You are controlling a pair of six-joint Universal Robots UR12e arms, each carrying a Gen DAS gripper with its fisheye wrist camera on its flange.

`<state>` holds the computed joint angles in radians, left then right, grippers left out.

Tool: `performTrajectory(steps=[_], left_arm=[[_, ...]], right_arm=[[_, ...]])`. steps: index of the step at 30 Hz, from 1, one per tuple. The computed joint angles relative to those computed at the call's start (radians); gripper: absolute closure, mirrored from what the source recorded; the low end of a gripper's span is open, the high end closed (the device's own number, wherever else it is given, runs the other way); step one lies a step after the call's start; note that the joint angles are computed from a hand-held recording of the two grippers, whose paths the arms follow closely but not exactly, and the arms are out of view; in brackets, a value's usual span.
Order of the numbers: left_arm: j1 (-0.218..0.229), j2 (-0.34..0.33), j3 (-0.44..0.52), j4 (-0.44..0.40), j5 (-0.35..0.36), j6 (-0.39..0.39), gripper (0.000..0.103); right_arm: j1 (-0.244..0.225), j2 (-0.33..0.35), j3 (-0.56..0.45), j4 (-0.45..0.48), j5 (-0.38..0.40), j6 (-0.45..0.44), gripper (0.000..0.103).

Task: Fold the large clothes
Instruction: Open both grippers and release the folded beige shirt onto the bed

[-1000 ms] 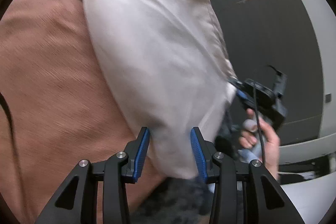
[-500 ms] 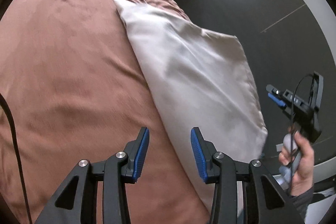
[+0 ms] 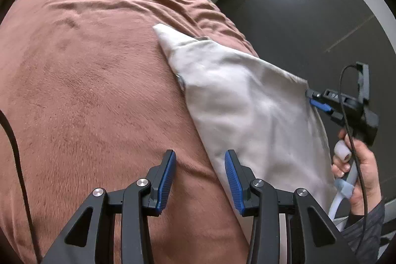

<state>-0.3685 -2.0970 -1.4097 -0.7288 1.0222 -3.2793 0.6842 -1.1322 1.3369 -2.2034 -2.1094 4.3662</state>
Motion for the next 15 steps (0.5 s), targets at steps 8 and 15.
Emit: performTrajectory(steps=[8,15], left_arm=[[-0.001,0.003,-0.012,0.027,0.013,0.026,0.059],[0.001,0.034,-0.025,-0.015,0.030,0.043,0.059]], right_arm=[[-0.043,0.040,-0.012,0.007,0.054,0.028,0.082],[-0.035,0.042,-0.065,0.105,0.036,0.031,0.082]])
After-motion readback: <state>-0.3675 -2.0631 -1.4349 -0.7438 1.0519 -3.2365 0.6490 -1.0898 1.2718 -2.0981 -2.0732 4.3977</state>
